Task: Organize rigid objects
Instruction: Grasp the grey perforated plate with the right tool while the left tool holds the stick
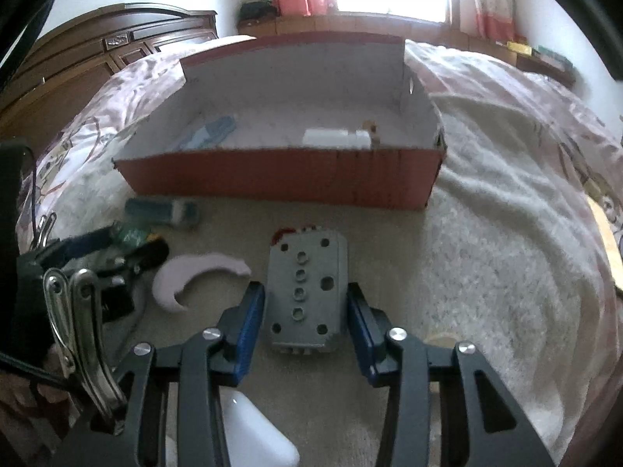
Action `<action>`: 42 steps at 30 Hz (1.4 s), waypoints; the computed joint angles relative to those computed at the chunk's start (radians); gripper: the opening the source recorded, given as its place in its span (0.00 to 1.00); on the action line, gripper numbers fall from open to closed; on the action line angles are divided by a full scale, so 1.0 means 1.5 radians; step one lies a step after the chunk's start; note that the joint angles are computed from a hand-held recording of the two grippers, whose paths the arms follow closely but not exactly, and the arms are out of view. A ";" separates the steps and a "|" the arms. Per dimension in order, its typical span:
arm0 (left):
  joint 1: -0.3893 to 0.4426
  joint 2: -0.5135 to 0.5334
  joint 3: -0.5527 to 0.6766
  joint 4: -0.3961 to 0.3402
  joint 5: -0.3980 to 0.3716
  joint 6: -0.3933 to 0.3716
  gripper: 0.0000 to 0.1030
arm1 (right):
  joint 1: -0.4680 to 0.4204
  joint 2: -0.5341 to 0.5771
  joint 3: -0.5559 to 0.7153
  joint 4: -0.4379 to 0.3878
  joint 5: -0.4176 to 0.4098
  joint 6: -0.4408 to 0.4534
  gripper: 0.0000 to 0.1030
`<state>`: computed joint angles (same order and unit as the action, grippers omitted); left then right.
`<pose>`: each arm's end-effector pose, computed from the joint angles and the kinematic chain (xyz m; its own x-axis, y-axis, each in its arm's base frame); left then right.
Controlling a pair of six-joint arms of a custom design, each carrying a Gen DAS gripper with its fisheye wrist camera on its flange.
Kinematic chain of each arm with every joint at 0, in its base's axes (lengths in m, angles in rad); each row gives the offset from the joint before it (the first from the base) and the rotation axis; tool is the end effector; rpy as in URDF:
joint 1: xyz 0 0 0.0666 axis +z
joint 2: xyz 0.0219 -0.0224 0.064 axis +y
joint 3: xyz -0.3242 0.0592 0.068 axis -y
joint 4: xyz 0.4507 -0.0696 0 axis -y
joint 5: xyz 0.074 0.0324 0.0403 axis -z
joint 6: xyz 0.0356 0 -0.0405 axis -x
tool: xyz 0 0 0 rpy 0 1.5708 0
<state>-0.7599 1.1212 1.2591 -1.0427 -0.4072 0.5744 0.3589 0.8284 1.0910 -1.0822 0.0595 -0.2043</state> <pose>0.3389 -0.3031 0.4301 -0.7258 0.0015 -0.6879 0.0724 0.9946 -0.0743 0.3405 0.1250 0.4523 -0.7335 -0.0589 -0.6771 -0.1673 0.9812 0.0959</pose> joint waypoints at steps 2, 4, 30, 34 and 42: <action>0.000 0.000 0.000 0.000 0.000 0.000 0.80 | -0.002 -0.008 -0.010 0.013 -0.004 -0.005 0.43; 0.000 0.000 0.000 -0.001 0.000 -0.001 0.80 | -0.002 -0.010 -0.013 0.018 -0.006 -0.008 0.46; -0.019 -0.023 0.011 -0.002 -0.016 -0.003 0.80 | -0.026 -0.077 -0.031 0.053 -0.073 -0.003 0.43; -0.025 -0.020 0.024 -0.009 -0.023 -0.009 0.80 | -0.031 -0.074 -0.026 0.051 -0.082 -0.014 0.43; -0.024 -0.010 0.046 -0.009 -0.011 -0.020 0.80 | -0.029 -0.067 -0.016 0.056 -0.085 -0.014 0.43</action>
<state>-0.7963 1.1068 1.3275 -1.0557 -0.4239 0.5448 0.3158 0.7287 1.0666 -0.9985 -0.0681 -0.2254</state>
